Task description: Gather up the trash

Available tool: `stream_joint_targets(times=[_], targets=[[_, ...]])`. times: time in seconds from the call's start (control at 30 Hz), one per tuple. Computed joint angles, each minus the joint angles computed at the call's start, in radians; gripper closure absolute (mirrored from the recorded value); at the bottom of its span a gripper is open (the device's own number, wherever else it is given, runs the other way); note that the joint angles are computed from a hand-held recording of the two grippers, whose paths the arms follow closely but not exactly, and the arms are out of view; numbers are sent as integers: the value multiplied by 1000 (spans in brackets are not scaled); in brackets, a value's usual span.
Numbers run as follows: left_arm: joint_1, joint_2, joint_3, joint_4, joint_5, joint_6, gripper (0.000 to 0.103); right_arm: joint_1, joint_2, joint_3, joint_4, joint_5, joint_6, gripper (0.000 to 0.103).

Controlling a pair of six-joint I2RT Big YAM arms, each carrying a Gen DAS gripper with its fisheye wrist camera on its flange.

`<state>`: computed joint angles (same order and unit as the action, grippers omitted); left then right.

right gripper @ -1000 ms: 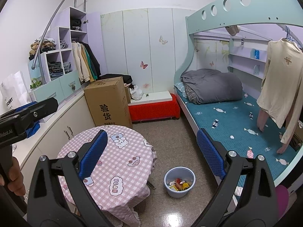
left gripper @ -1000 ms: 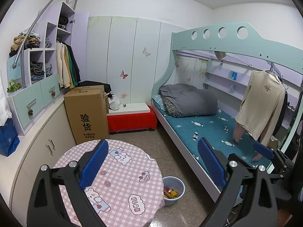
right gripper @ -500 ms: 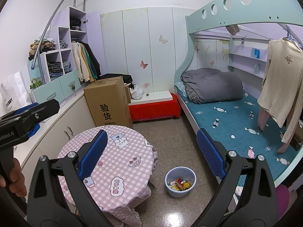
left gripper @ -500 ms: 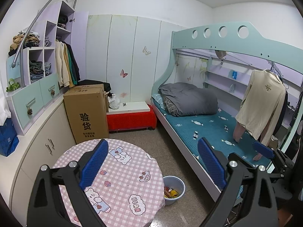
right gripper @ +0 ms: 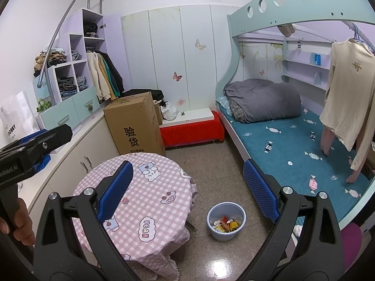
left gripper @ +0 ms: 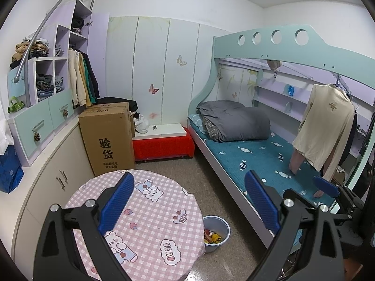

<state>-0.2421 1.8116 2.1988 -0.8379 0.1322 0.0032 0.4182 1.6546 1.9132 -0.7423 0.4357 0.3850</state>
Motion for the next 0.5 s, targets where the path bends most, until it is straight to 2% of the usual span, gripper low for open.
stream_joint_targets(times=[0.5], targets=[[4,11,-2,-2,7,17,10,-10,-7,-23,14,1,15,10]])
